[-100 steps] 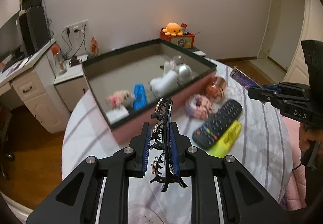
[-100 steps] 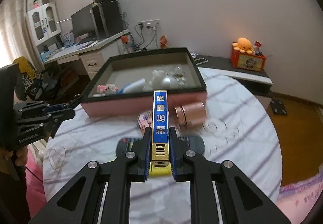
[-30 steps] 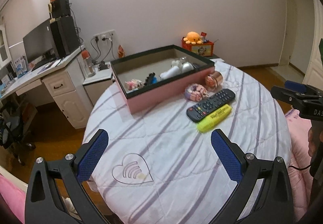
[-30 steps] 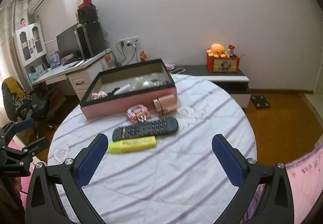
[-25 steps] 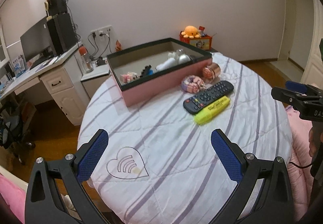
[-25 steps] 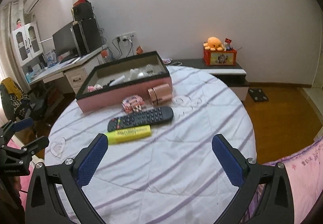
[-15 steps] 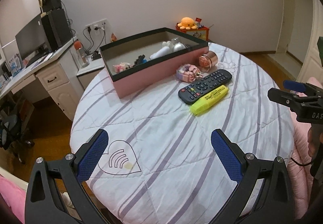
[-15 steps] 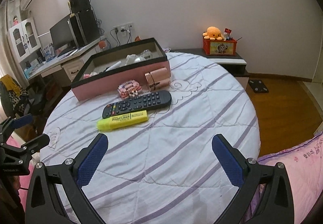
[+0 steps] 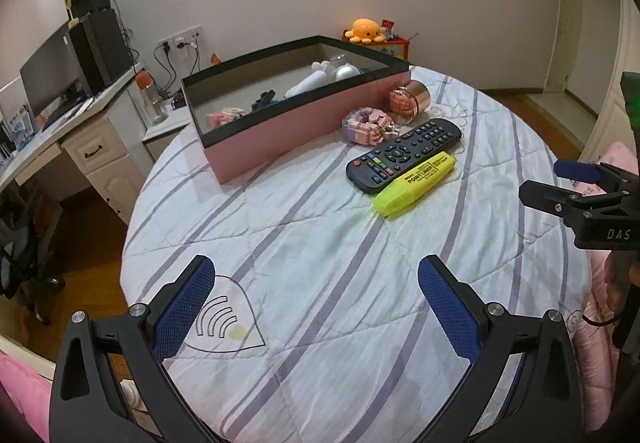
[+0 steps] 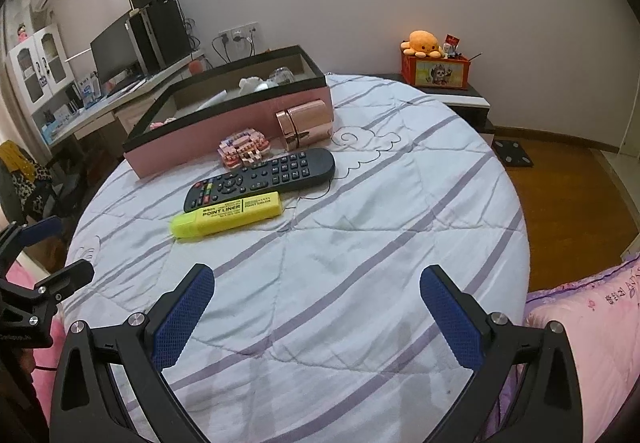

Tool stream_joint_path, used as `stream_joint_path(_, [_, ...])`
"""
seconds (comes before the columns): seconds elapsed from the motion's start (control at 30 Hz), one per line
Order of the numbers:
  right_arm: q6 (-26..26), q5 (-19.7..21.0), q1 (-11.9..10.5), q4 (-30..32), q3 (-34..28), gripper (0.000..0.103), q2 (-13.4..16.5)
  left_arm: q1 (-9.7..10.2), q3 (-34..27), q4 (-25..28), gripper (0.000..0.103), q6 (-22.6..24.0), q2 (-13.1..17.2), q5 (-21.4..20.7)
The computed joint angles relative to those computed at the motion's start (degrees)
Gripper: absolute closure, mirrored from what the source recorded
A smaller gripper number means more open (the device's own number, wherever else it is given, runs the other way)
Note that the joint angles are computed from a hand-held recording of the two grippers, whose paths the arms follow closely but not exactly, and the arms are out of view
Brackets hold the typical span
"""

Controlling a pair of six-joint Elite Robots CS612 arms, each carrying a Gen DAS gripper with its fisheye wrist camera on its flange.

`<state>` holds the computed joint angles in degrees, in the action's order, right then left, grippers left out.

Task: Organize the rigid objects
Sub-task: 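Pull both open tools back from the box toward the bed, then grasp the yellow Point Liner highlighter with the left tool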

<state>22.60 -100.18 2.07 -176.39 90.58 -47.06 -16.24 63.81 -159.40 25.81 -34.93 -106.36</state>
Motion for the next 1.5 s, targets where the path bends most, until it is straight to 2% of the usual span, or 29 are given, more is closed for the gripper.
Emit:
stream_joint_path(0.4, [0.30, 0.98, -0.69, 3.06, -2.82, 0.000, 1.86, -0.36, -2.70, 3.88, 0.000, 0.90, 1.89, 0.76])
stream_joint_path(0.47, [0.21, -1.01, -0.80, 3.51, -3.90, 0.000, 2.37, -0.29, -3.06, 4.48, 0.000, 0.84, 2.08, 0.40])
stream_joint_path(0.53, [0.57, -1.03, -1.30, 4.27, -4.78, 0.000, 2.71, -0.25, -3.24, 4.70, 0.000, 0.88, 2.23, -0.03])
stream_joint_path(0.6, [1.19, 0.11, -1.80, 4.10, -5.09, 0.000, 2.89, -0.24, -3.73, 5.40, 0.000, 0.64, 2.48, -0.55])
stream_joint_path(0.67, [0.98, 3.19, -2.37, 3.25, -5.59, 0.000, 3.28, -0.25, -3.90, 5.63, 0.000, 0.81, 2.60, -0.94])
stream_joint_path(0.83, [-2.29, 7.18, -2.06, 4.48, -7.79, 0.000, 4.47, -0.17, -4.47, 6.04, 0.000, 0.89, 2.84, -1.16])
stream_joint_path(0.9, [-1.80, 6.11, -1.95, 5.01, -8.19, 0.000, 4.64, 0.01, -5.09, 6.85, 0.000, -0.52, 3.02, -2.64])
stream_joint_path(0.97, [1.14, 5.01, -2.35, 4.40, -7.53, 0.000, 4.30, 0.01, -5.80, 8.67, 0.000, -1.74, 3.16, -4.69])
stream_joint_path(1.07, [3.54, 2.68, -2.89, 4.38, -6.26, 0.000, 3.63, -0.29, -6.42, 8.74, 0.000, -0.94, 3.56, -8.56])
stream_joint_path(1.17, [5.76, 1.48, -3.33, 4.37, -4.67, 0.000, 2.84, -1.30, -7.35, 8.64, 0.000, 1.64, 4.13, -7.39])
stream_joint_path(1.27, [6.86, 2.07, -3.86, 3.34, -3.28, 0.000, 2.30, -2.00, -9.16, 9.94, 0.001, 1.69, 5.10, -7.02])
stream_joint_path(1.3, [7.12, 2.27, -4.04, 2.93, -2.87, 0.000, 2.18, -2.03, -9.94, 11.15, 0.002, 2.05, 5.50, -8.38])
stream_joint_path(1.37, [7.43, 2.65, -4.22, 2.34, -2.45, 0.000, 2.05, -2.29, -11.69, 15.19, 0.014, 3.67, 6.26, -9.34])
stream_joint_path(1.43, [7.34, 3.25, -4.46, 1.65, -2.25, 0.000, 2.06, -2.60, -12.96, 18.14, 0.040, 4.71, 6.85, -8.78])
stream_joint_path(1.5, [6.92, 3.59, -4.52, 1.30, -2.12, 0.000, 2.11, -2.75, -13.32, 18.49, 0.043, 4.73, 7.15, -8.63])
